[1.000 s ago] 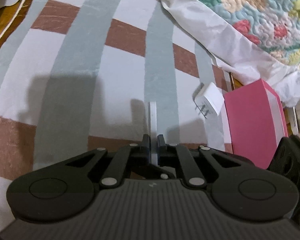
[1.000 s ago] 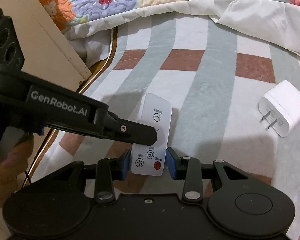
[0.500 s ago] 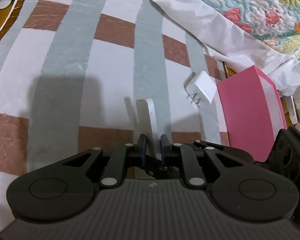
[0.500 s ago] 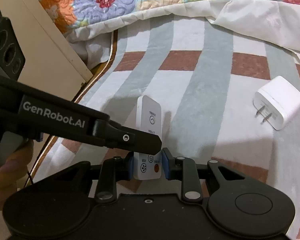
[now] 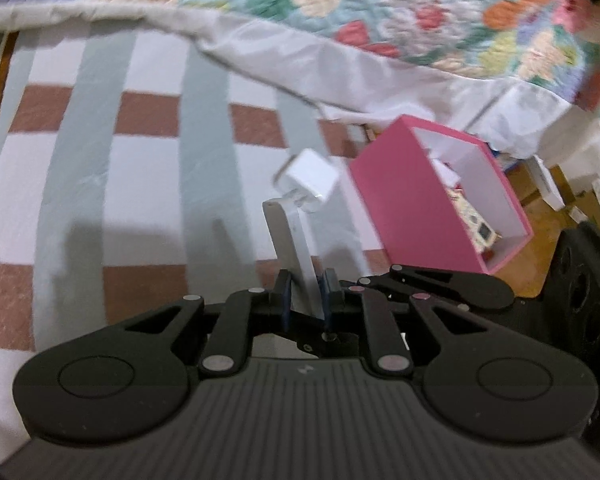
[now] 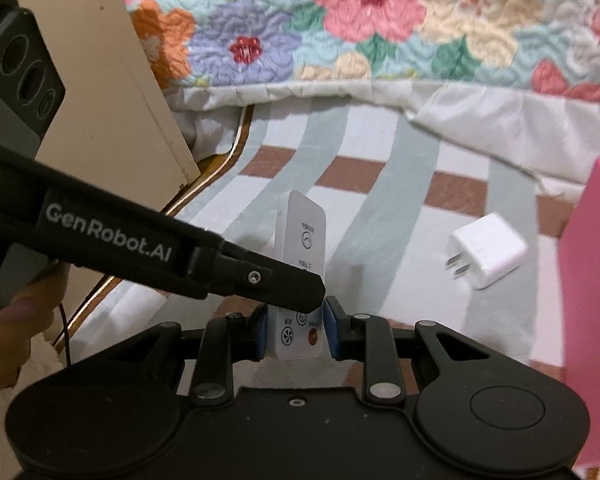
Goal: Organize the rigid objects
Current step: 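Lift and carry the small white remote with both grippers into the pink box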
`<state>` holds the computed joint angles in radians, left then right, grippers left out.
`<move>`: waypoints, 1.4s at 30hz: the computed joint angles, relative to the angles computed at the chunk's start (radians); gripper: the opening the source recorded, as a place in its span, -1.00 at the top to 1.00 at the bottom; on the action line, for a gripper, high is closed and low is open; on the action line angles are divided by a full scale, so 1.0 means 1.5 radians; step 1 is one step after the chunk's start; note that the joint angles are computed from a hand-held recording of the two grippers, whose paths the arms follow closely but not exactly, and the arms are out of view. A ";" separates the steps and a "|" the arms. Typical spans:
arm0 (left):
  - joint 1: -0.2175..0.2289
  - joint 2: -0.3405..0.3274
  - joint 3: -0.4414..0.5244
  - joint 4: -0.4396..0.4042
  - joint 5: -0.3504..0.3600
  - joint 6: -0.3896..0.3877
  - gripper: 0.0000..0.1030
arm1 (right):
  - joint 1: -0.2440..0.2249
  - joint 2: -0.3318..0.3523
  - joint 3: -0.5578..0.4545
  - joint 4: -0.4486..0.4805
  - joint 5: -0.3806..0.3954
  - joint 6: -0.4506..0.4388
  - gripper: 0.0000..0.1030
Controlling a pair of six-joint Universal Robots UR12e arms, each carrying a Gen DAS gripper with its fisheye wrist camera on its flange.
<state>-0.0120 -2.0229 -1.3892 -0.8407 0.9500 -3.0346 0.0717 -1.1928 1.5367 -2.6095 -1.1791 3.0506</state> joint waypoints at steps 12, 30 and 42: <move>-0.025 0.008 0.012 0.026 -0.048 0.021 0.72 | -0.003 -0.042 0.035 -0.078 -0.104 -0.061 0.43; -0.090 -0.062 0.183 -0.127 -0.107 0.085 0.72 | -0.048 -0.091 0.050 -0.087 -0.209 -0.024 0.44; -0.136 -0.147 0.273 -0.199 -0.091 0.047 0.72 | -0.085 -0.072 0.039 0.005 -0.235 0.020 0.50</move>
<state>-0.2157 -2.2434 -0.9803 -1.1397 0.8131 -2.9636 -0.0557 -1.3010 1.5959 -2.6026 -1.5311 3.0807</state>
